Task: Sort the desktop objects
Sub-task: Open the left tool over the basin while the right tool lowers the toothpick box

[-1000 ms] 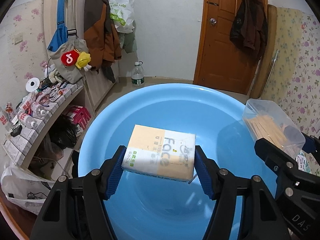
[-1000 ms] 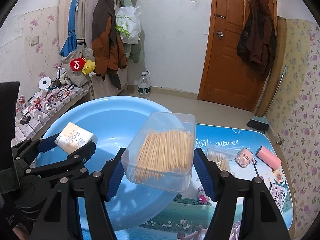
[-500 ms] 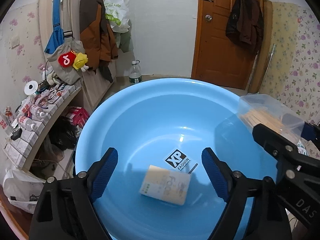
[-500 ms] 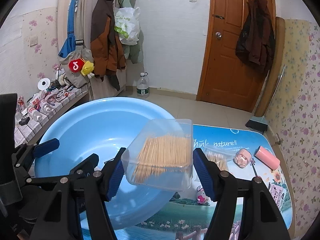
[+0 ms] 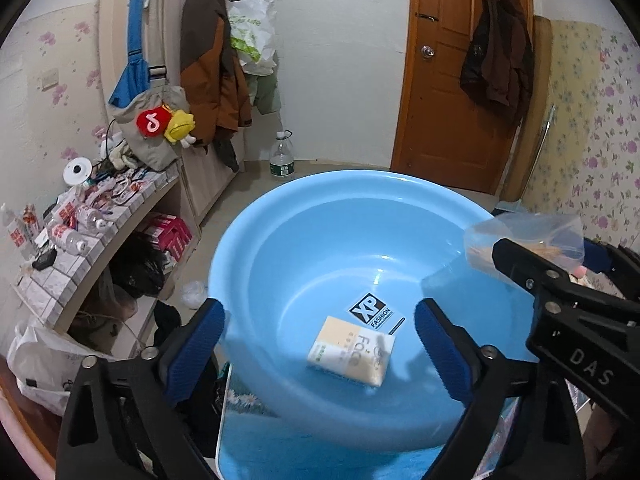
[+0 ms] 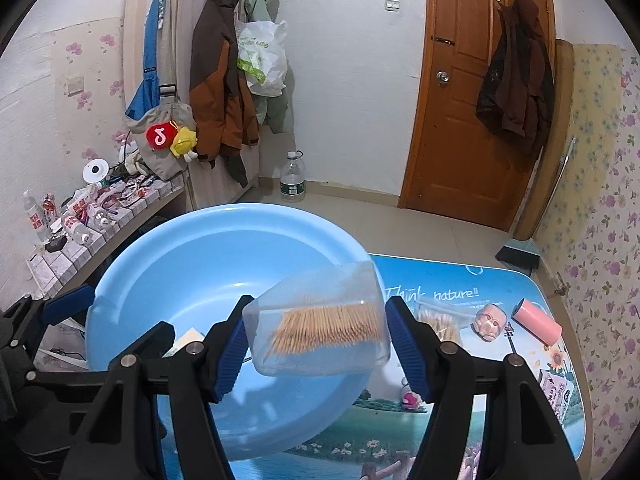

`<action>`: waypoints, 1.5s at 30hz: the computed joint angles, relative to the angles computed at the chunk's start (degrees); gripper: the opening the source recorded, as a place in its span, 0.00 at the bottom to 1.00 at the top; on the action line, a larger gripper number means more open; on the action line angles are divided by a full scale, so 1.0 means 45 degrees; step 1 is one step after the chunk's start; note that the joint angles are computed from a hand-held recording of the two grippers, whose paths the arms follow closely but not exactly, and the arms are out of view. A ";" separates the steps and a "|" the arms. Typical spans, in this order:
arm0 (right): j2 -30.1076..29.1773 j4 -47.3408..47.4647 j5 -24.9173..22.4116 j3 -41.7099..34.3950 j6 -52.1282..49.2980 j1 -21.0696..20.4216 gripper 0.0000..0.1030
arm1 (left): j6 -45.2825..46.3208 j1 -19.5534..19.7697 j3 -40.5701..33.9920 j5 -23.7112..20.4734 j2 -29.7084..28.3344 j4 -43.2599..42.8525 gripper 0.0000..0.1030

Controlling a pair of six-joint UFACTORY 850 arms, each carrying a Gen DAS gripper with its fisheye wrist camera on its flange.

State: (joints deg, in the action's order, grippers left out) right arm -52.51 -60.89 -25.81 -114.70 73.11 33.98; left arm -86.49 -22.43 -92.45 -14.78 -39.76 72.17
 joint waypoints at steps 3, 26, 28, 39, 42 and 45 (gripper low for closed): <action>0.0008 0.0161 -0.0004 -0.0020 -0.0166 0.0037 0.64 | -0.0970 0.0027 0.0484 0.0042 0.0305 0.0951 1.00; -0.1047 0.2588 -0.0005 -0.1444 -0.2854 0.0175 0.64 | -0.3687 0.0278 0.1697 0.0189 0.1207 0.3327 1.00; -0.1320 0.3180 -0.0108 -0.1752 -0.3458 0.0159 0.64 | -0.3778 0.0300 0.1754 0.0299 0.1238 0.3345 1.00; -0.1077 0.2036 0.0147 -0.1061 -0.2115 0.0135 0.76 | -0.3676 0.0259 0.1877 0.0265 0.1268 0.3106 1.00; -0.1094 0.2172 0.0144 -0.1106 -0.2233 0.0119 0.76 | -0.3628 0.0253 0.1868 0.0278 0.1263 0.3059 1.00; -0.0953 0.2255 0.0314 -0.0888 -0.2232 0.0094 0.76 | -0.3569 0.0234 0.1878 0.0231 0.1276 0.2956 1.00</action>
State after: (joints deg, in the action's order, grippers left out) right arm -56.80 -50.74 -24.40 -118.69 63.06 34.40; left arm -102.55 -21.37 -83.99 -13.74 -34.02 85.47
